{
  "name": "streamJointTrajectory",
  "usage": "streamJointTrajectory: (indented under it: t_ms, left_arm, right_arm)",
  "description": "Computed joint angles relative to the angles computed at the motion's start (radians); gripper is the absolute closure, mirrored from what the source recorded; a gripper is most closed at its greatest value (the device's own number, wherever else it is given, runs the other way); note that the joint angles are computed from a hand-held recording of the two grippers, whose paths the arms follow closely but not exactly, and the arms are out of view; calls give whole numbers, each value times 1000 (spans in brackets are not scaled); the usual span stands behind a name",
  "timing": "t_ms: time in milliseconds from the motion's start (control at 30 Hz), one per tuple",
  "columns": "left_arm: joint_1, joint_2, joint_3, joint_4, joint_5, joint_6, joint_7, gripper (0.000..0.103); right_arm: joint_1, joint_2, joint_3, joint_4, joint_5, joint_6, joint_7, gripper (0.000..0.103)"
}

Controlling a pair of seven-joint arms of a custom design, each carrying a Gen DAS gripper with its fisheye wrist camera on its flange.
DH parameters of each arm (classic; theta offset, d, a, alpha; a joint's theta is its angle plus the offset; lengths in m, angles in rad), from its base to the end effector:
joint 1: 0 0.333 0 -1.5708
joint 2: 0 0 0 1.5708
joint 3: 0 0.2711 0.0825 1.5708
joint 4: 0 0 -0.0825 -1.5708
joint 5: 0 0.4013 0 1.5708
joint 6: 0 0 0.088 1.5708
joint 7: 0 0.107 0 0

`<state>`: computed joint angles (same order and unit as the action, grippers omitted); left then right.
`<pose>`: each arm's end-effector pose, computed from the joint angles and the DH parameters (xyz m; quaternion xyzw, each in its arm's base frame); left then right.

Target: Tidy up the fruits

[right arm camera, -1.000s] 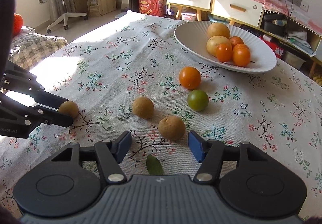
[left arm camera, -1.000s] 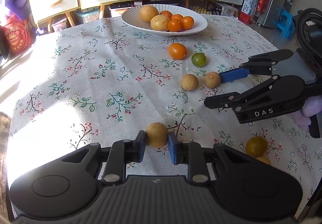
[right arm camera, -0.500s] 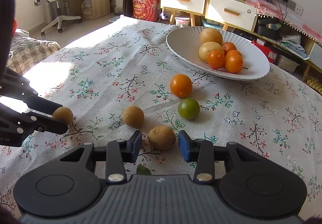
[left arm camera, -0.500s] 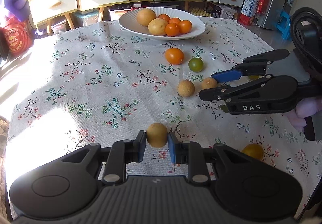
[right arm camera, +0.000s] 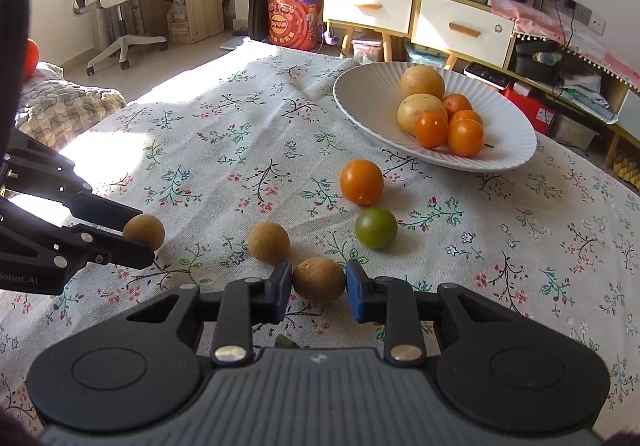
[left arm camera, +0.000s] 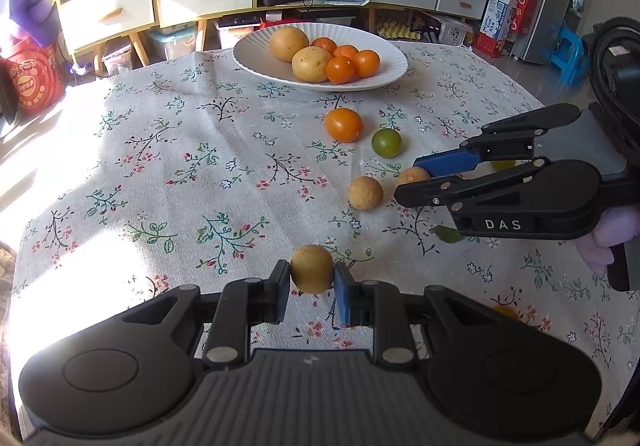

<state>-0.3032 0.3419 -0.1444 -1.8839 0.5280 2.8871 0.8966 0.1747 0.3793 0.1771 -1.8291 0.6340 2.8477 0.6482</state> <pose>0.5919 -0.3098 0.3486 -0.5891 0.7318 -0.2840 0.1918 0.6489 0.1950 0.3416 -0.8436 0.3985 -0.1583 0.3231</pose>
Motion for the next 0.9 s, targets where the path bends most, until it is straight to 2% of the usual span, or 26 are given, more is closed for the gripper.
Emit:
streamJointTrajectory:
  t_ms: [533, 900]
  left_arm:
    - [-33, 91, 35, 151, 32, 10, -50, 89]
    - [-58, 195, 55, 325, 24, -11, -68, 89]
  right_arm:
    - [-24, -3, 10, 38, 76, -9, -44, 76]
    - [-39, 58, -3, 147, 75, -4, 1, 76]
